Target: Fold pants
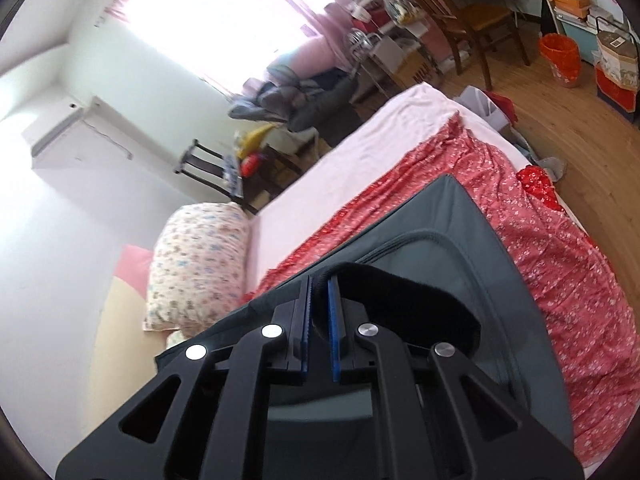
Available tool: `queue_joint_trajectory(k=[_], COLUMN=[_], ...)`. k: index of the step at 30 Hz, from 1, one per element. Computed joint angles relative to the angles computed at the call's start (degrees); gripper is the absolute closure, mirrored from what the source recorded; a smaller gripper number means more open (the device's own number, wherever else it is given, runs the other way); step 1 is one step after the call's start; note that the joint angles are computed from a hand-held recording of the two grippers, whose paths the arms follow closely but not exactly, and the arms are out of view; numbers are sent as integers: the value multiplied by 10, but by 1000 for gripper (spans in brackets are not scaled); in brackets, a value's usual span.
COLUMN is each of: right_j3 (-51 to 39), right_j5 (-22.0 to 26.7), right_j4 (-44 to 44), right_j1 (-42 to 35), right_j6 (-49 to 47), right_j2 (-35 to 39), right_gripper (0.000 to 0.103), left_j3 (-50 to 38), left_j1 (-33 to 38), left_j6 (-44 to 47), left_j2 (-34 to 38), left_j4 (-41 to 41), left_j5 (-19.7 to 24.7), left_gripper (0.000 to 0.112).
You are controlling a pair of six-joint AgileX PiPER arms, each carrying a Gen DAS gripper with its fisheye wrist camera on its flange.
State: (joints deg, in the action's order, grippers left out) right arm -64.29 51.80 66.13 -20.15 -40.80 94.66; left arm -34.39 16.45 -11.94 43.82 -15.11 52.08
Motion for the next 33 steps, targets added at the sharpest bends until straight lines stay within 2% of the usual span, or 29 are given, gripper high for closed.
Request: queue_joint_trajectory(k=[2, 5, 9, 12, 18, 22, 23, 25, 28, 29, 31, 33], right_j3=[43, 103, 164, 196, 248, 281, 289, 305, 333, 348, 352, 352], right_j5=[8, 22, 34, 39, 66, 91, 95, 100, 116, 124, 106, 79], right_j4=[18, 43, 76, 105, 156, 177, 179, 186, 205, 214, 199, 166], right_j1=[-19, -46, -76, -95, -133, -167, -173, -185, -222, -252, -273, -261], right_j6=[-28, -61, -94, -108, -146, -163, -164, -174, -191, -195, -194, -176], right_j2=[-30, -68, -99, -107, -119, -131, -135, -144, -155, -165, -178, -181], right_gripper=[95, 95, 96, 96, 96, 96, 96, 96, 103, 103, 103, 103], left_j3=[-26, -61, -143, -201, -307, -391, -394, -429, -480, -500, -543, -574], left_j1=[65, 87, 57, 61, 79, 96, 99, 116, 127, 128, 120, 104], left_j6=[97, 148, 119, 150, 137, 132, 132, 140, 144, 142, 127, 106], left_j2=[49, 116, 223, 296, 429, 530, 544, 598, 669, 690, 729, 753], left_j4=[-84, -143, -129, -174, -219, -240, -246, -283, -328, -331, -316, -288], left_j5=[-8, -20, -48, -48, -47, 8, 10, 38, 75, 86, 99, 99], left_gripper=[11, 11, 11, 11, 12, 12, 12, 13, 23, 31, 34, 35])
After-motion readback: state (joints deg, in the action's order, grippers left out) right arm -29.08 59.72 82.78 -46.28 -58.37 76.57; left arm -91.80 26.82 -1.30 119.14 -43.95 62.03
